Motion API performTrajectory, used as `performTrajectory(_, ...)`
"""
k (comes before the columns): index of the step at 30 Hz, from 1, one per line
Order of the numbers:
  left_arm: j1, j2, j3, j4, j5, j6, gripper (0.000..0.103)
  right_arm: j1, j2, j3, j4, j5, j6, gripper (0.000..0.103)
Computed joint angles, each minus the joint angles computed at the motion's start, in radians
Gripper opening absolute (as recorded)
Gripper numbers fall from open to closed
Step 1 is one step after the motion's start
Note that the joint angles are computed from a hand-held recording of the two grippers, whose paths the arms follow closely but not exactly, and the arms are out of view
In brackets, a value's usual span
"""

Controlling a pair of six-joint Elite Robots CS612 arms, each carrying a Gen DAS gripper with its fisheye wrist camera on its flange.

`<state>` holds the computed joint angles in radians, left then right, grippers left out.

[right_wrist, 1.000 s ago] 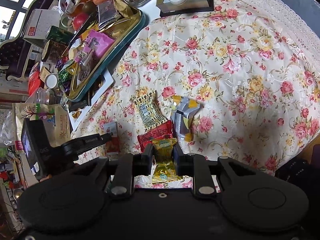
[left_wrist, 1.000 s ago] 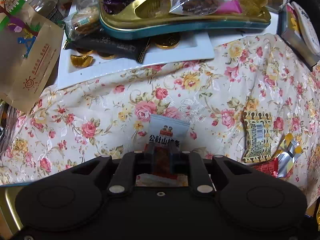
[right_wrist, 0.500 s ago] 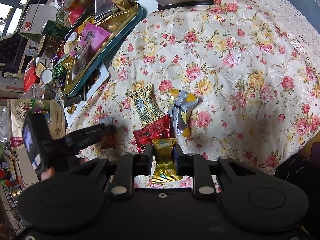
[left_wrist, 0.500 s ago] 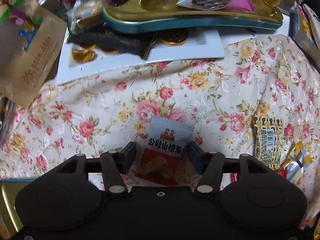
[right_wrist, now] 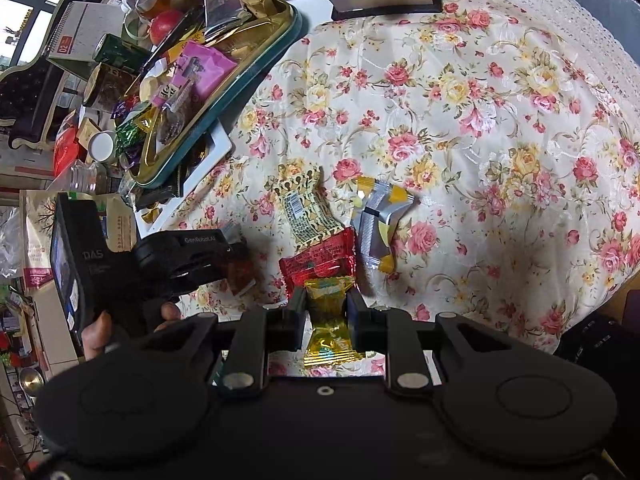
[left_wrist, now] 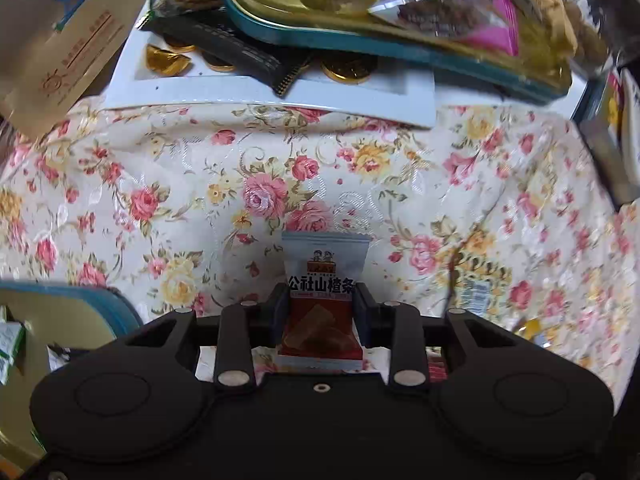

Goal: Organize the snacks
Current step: 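Lift the gold candy with the right tool while the left tool lifts the red-white packet, then carry both candies over the gold tray and open both tools to drop them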

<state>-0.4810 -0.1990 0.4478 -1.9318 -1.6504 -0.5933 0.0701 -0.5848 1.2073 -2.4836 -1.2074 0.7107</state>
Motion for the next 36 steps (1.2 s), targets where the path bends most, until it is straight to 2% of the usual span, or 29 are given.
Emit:
performTrajectory(10,-0.003,-0.179,0.271,-0.185,0.087,0.003,0.042,0.007,-0.002,-0.005,-0.016,-0.002,-0.008,0.023)
performTrajectory(14,-0.008,-0.256,0.394,-0.269,0.15,0.013,0.042,0.017,-0.001,-0.015,-0.023,0.005,-0.022,0.023)
performTrajectory(21,0.01,-0.364,0.572,-0.367,0.217,0.025,0.042,0.045,0.011,-0.05,-0.011,0.002,-0.065,0.023)
performTrajectory(27,0.033,-0.436,0.699,-0.412,0.252,-0.011,0.042,0.078,0.034,-0.097,0.016,-0.017,-0.114,0.023)
performTrajectory(31,0.046,-0.467,0.763,-0.417,0.277,-0.043,0.042,0.096,0.044,-0.112,-0.01,0.013,-0.164,0.023)
performTrajectory(36,0.073,-0.481,0.796,-0.425,0.261,-0.077,0.044,0.116,0.052,-0.121,-0.054,0.054,-0.217,0.023)
